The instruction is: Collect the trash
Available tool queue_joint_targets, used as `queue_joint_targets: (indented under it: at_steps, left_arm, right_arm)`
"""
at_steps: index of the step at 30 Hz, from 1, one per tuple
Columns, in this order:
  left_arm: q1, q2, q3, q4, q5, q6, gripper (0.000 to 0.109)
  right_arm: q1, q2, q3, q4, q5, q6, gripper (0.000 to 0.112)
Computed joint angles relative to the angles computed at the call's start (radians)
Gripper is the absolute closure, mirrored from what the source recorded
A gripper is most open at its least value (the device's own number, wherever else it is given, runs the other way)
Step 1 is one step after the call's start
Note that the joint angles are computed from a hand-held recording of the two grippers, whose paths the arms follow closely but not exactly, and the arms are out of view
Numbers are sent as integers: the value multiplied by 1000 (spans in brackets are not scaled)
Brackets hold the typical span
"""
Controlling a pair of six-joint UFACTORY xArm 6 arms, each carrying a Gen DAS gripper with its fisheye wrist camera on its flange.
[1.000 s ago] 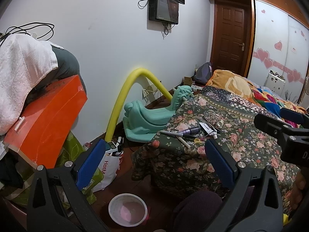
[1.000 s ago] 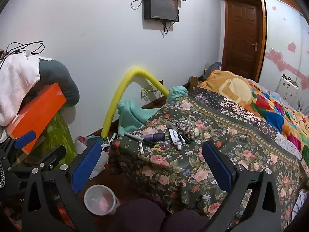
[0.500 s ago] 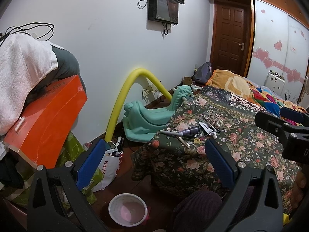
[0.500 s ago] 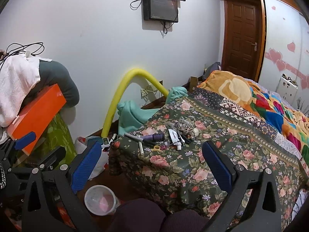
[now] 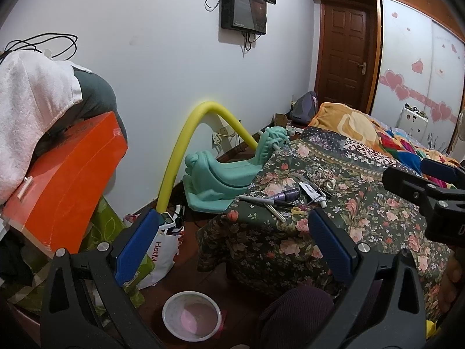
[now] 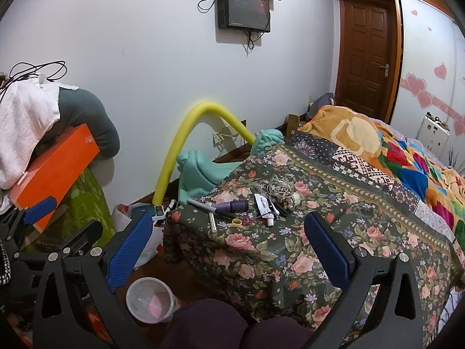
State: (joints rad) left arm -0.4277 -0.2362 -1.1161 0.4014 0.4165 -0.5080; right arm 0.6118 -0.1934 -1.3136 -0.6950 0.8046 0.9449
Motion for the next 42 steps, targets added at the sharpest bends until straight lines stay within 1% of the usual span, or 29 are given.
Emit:
queue_joint_targets:
  at_steps: [5, 9, 11, 12, 15, 19, 22, 24, 25, 26, 28, 29, 30, 31, 33, 34, 35, 37, 39, 42]
  left_arm:
    - [4, 50, -35, -79, 1, 45, 6]
    - [4, 112, -85, -95, 1, 57, 7]
    - [5, 148, -114, -114, 6, 67, 11]
    - [4, 170, -133, -133, 11, 81, 15]
    - [1, 253, -204, -202, 39, 130, 20]
    - [-5, 346, -283, -203, 62, 136, 21]
    - [-10, 424, -356, -228, 89, 159, 21]
    - [-13, 462, -391, -238, 101, 168, 22]
    - [-14, 491, -420, -236, 111, 169, 26]
    - [-15, 512, -441, -240, 118, 175, 29]
    - [-17, 562, -491, -251, 142, 190, 38]
    - [-16, 586, -517, -263, 151, 201, 40]
    - [-17, 607, -539, -276, 158, 212, 46]
    - [-19, 633, -568, -289, 173, 224, 51]
    - [-17, 670, -609, -314, 194, 249, 59]
    - [-16, 688, -630, -328, 204, 260, 63]
    - [-14, 706, -650, -346, 214, 271, 64]
    - [-9, 737, -688, -387, 235, 294, 69]
    - [-3, 762, -720, -421, 257, 317, 72]
    - [3, 795, -760, -439, 278, 339, 72]
  right_arm:
    - [-22, 2, 12, 5, -18, -2, 9]
    - [-54, 9, 29, 29, -35, -21, 9]
    - [-69, 19, 35, 38, -42, -29, 9]
    - [-80, 20, 42, 47, -51, -40, 9]
    - [-108, 38, 52, 79, -72, -77, 9]
    - [-150, 63, 72, 133, -126, -135, 11]
    - [-181, 101, 66, 205, -150, -208, 20]
    - [-201, 132, 56, 281, -163, -271, 30]
    - [-214, 153, 51, 347, -178, -322, 33]
    - [-224, 174, 41, 410, -184, -370, 39]
    - [-244, 212, 27, 547, -202, -465, 44]
    - [-252, 232, 18, 602, -206, -499, 49]
    - [-259, 254, 6, 660, -208, -536, 54]
    - [-264, 274, -5, 701, -212, -562, 55]
    - [-270, 323, -43, 757, -196, -587, 64]
    - [-274, 351, -64, 807, -189, -620, 66]
    - [-277, 373, -80, 838, -184, -638, 68]
    - [-279, 408, -106, 882, -176, -659, 68]
    - [-278, 435, -134, 890, -161, -660, 68]
    - [-271, 485, -185, 893, -149, -660, 68]
